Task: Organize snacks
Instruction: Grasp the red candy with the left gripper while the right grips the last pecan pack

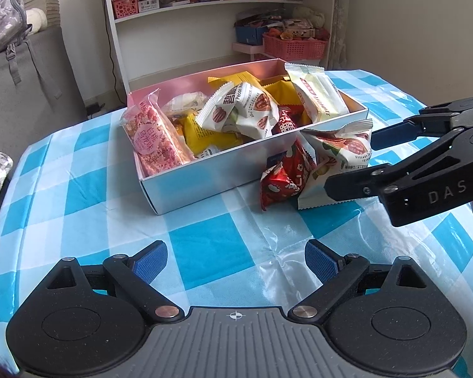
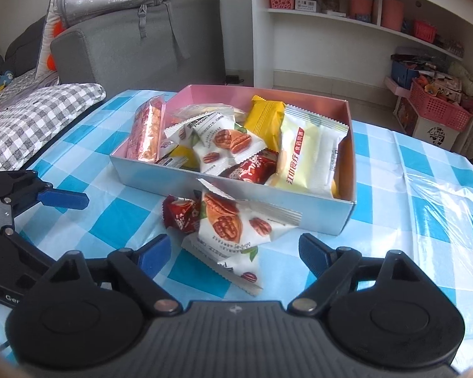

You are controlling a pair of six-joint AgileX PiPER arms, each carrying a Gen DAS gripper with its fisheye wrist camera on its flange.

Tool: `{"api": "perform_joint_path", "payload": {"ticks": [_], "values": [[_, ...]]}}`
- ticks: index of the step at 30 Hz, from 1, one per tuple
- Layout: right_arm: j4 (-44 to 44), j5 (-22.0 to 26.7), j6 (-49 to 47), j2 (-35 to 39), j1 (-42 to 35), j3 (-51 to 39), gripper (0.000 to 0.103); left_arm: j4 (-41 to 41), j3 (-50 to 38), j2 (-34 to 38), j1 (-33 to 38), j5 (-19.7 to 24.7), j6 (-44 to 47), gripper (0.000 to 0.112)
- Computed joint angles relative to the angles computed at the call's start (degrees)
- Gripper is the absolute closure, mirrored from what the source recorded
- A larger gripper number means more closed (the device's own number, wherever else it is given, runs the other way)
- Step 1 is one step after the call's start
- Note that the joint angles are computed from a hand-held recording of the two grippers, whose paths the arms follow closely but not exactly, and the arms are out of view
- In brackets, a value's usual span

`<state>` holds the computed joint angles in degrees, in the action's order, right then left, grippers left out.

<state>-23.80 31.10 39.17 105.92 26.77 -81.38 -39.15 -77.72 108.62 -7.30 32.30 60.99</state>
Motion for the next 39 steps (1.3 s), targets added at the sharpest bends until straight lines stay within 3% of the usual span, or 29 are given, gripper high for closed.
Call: {"api": "perform_joint_path", "payload": {"ticks": [5, 7, 8, 25, 31, 34, 36, 39], "values": [[3.57, 0.12, -0.85, 1.65, -0.97, -2.28, 0.033, -0.18, -0.64, 0.71, -0.89, -0.45, 0.49, 0.017], [5.97, 0.42, -2.03, 1.85, -1.69, -2.76, 0.056, -0.54, -1.13, 1.07, -1.19, -0.39, 0.78, 0.017], [7.56, 0.64, -3.09, 1.86, -2.15, -2.91, 0.06, -0.85, -1.42, 1.24, -1.32, -0.35, 1.0, 0.017], [1.75, 2.29, -0.14, -3.09, -3.31, 2.12, 0.068, -8.29, -6.99, 6.01, -5.02, 0.48, 4.33, 0.021], [1.26, 1.62, -0.74, -4.7, -4.06, 4.24, 0.068, -7.67, -9.62, 8.18, -6.42, 0.75, 1.15, 0.038], [1.36, 1.44, -0.82, -5.09, -4.5, 4.97, 0.068, -6.47, -10.16, 8.73, -6.97, 0.31, 0.01, 0.05], [1.24, 1.42, -0.78, -5.26, -4.7, 5.35, 0.068, -5.13, -10.56, 8.98, -7.25, 0.23, -1.48, 0.069], [0.99, 1.31, -0.59, -5.43, -4.99, 5.67, 0.068, -4.8, -10.74, 9.01, -7.27, 0.38, -2.33, 0.075]]}}
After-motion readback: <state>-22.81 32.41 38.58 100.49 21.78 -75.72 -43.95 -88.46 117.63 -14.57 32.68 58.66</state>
